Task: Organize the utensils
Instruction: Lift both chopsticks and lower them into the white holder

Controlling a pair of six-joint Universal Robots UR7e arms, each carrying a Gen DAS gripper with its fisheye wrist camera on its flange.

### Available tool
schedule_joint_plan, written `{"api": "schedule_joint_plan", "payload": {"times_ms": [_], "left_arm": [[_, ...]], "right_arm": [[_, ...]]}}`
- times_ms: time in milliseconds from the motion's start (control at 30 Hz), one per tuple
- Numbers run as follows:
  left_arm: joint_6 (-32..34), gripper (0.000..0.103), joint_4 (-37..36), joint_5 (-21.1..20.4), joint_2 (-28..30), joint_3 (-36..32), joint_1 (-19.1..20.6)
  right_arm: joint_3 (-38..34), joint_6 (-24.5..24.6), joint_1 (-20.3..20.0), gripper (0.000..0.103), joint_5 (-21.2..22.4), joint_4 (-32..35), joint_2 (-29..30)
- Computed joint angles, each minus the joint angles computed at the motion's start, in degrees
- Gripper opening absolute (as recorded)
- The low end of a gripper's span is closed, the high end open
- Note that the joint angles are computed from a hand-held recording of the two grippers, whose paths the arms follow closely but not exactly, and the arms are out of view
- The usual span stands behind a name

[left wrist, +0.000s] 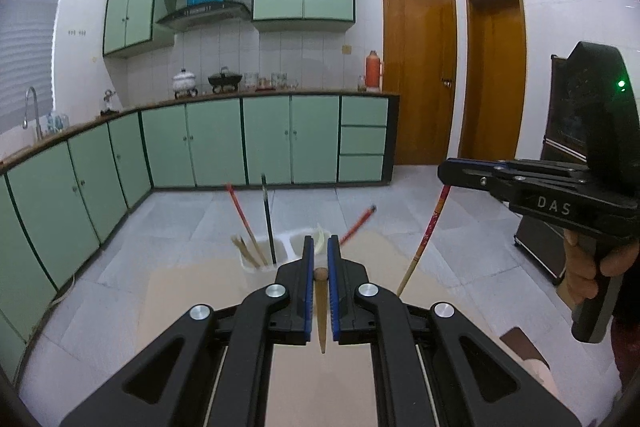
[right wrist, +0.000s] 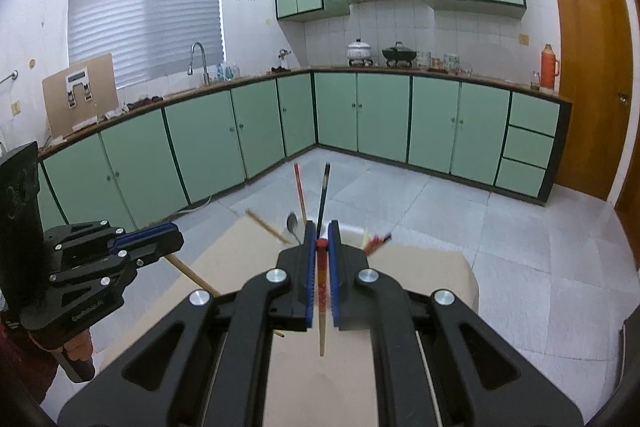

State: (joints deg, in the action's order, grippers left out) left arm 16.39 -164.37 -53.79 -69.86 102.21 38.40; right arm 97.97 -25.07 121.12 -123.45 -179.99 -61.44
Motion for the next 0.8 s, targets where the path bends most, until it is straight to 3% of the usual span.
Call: {"api": "schedule_joint_plan", "payload": {"times_ms": [400, 800], "left_arm": [[8.31, 0.006, -5.43, -1.00, 8.71, -14.63, 1.77], [9.46, 0.006, -2.84, -2.31, 20.54, -30.10, 7.68]], "right_arm": [[-15.85, -3.45, -0.86, 0.005, 2.28, 3.15, 6.58], [-26.87, -3.61, -5.14, 0.005, 4.50, 6.71, 14.47]]}}
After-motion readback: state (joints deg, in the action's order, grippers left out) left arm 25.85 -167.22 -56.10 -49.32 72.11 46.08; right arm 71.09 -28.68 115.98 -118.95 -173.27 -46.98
